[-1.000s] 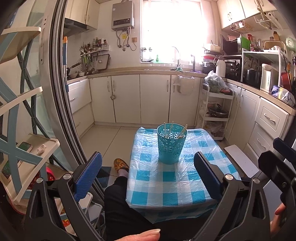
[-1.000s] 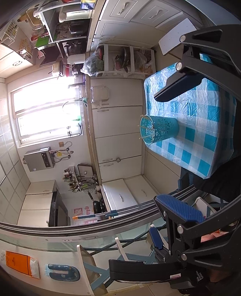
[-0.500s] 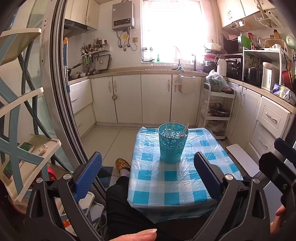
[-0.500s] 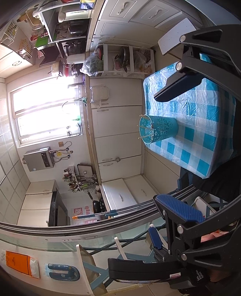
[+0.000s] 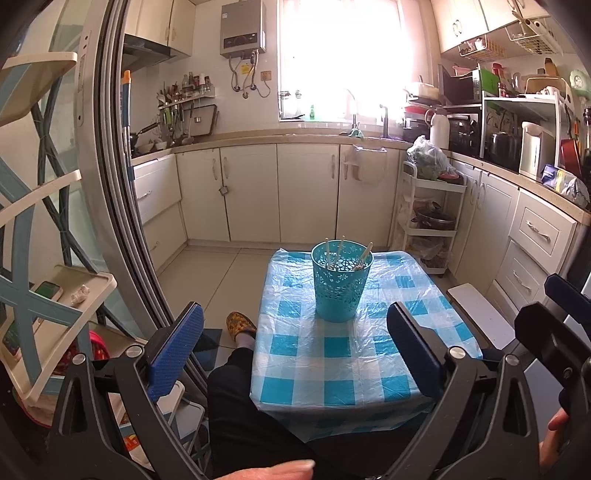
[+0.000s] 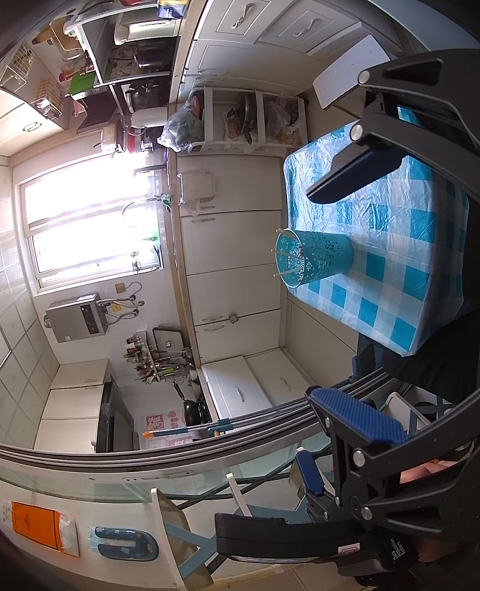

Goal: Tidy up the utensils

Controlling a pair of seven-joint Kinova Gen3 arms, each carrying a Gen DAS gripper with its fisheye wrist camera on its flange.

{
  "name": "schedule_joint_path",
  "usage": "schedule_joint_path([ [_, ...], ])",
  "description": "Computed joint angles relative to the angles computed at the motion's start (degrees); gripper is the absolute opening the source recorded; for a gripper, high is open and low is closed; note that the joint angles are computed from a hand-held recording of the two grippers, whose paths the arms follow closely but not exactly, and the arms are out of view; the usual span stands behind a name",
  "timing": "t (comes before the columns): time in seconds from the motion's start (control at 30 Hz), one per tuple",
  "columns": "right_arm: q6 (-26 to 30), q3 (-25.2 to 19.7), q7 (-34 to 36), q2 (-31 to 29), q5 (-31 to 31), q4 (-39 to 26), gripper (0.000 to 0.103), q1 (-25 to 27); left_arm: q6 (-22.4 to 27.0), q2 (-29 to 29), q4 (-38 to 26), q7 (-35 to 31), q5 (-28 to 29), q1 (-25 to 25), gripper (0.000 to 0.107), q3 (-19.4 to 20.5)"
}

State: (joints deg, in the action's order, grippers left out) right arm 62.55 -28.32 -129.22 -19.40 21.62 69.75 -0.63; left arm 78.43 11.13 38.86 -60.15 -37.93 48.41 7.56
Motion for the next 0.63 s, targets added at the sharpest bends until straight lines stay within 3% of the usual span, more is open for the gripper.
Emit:
schedule_joint_path([
  [0.13, -0.4, 0.3, -0.3, -0.1, -0.4, 0.8, 0.096, -0.1, -4.1, -2.3, 6.2, 5.6, -5.3, 1.6, 0.096, -0.4],
  [0.23, -0.5, 0.6, -0.6, 0.2, -0.5, 1.1, 0.096, -0.1, -3.0, -1.6, 5.4, 5.4, -6.6, 0.7, 0.096, 1.4],
  [0.5, -1.4, 4.2, -2.5, 2.6, -0.1, 2.8, 0.096, -0.2, 0.4, 3.7, -1.8, -2.3, 1.6, -1.7, 0.096, 0.1],
  [0.63, 0.3, 8.4, -3.3, 8.3, -0.1, 1.8, 0.096, -1.6, 4.7, 10.2, -11.1, -7.6, 8.9, -4.9, 0.096, -1.0],
])
